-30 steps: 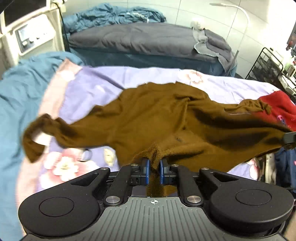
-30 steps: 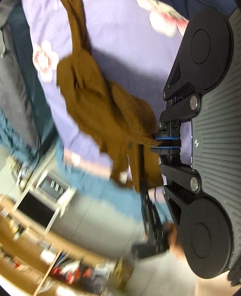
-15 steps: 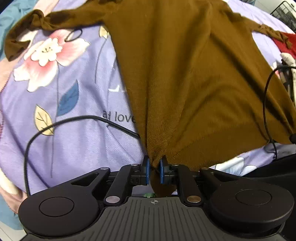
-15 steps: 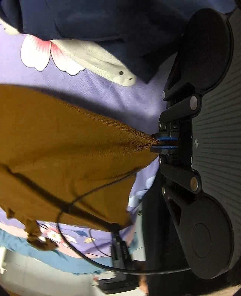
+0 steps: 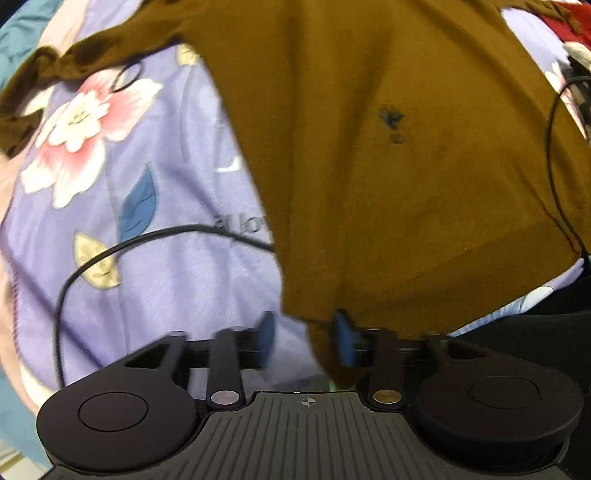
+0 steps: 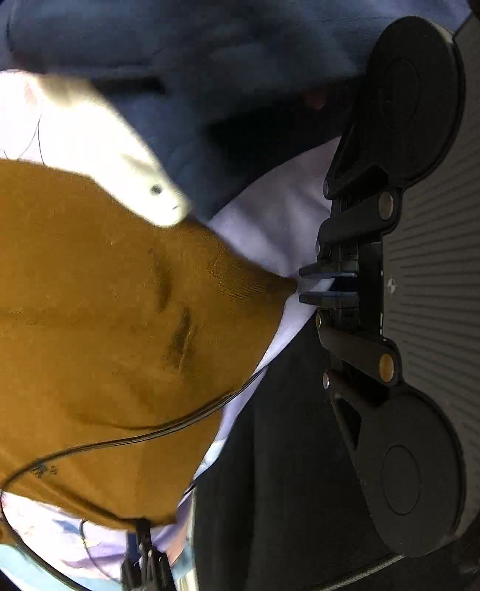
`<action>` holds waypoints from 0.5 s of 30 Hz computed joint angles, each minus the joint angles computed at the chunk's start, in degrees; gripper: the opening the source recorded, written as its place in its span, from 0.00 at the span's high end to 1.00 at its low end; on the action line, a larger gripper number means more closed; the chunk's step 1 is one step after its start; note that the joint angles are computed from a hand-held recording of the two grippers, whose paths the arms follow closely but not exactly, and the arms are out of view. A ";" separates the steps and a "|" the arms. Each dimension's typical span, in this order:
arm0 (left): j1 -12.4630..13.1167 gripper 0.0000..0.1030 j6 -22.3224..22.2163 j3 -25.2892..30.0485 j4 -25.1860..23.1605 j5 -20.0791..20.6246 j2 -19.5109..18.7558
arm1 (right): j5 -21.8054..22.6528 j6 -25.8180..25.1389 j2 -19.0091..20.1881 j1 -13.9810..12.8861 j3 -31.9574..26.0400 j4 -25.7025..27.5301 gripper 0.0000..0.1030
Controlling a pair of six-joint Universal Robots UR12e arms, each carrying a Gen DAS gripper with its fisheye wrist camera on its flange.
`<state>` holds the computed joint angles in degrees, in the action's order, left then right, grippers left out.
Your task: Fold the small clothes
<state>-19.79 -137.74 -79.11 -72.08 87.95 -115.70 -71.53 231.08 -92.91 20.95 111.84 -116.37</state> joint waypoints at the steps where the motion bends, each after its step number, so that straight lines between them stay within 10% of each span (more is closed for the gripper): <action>1: 0.31 0.00 -0.31 0.46 -0.17 -0.06 0.13 | -1.39 -0.22 -1.50 0.06 0.54 -0.91 0.87; 8: 1.74 0.00 -4.53 3.96 7.17 -11.25 -0.14 | -16.71 -4.85 -3.05 1.23 -1.49 -12.70 0.84; 15: -1.21 0.00 -4.28 4.56 6.11 -11.76 -2.83 | -12.62 -8.23 1.79 -1.03 -1.92 -12.40 0.80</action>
